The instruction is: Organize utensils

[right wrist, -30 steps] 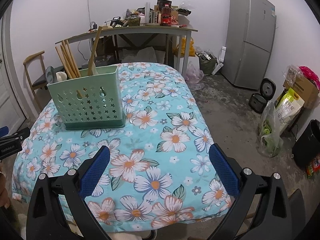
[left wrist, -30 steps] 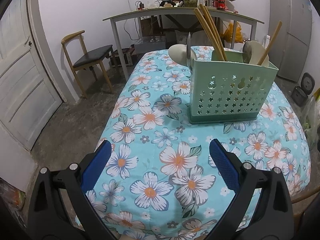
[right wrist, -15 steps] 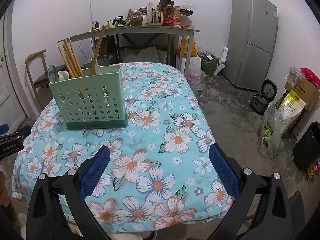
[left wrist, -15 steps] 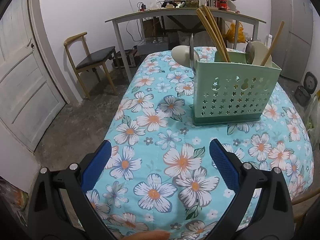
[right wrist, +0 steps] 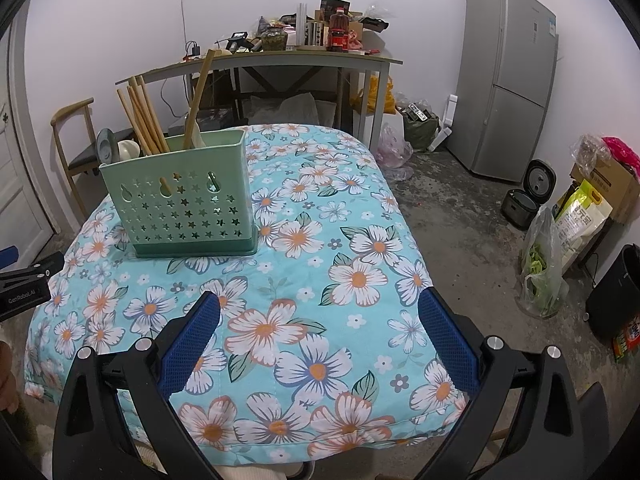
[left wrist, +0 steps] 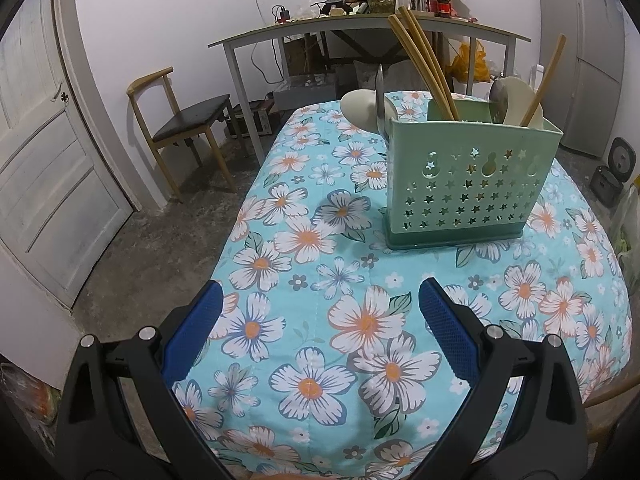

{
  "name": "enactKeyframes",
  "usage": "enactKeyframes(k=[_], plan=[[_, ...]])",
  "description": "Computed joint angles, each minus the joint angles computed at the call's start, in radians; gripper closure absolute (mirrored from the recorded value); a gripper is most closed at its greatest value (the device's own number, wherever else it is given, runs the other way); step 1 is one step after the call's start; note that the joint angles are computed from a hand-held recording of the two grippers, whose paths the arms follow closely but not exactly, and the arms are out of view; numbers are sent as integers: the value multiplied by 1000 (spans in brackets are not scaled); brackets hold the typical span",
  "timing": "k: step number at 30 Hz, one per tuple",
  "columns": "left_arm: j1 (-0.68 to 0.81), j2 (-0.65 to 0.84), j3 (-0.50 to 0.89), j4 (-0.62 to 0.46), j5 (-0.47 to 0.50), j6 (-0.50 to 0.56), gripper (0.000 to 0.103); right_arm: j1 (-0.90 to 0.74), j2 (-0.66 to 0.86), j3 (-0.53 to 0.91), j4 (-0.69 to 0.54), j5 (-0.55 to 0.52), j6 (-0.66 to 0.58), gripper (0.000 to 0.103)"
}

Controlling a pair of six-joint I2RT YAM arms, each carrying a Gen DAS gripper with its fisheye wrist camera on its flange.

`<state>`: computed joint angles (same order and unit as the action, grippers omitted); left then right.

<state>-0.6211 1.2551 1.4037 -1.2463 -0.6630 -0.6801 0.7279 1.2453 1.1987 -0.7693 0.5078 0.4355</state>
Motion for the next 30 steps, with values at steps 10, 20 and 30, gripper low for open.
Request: enactKeyframes(k=[10,20,30], plan=[[3,0,0,1,1,4,8,1,1,1,0,1,1,7],[0,2,-2,2,-2,1,8,5,7,9,-1,2,-2,7],[0,3,-1,2,-2,1,8,7,7,9,-1,2,-1,7]])
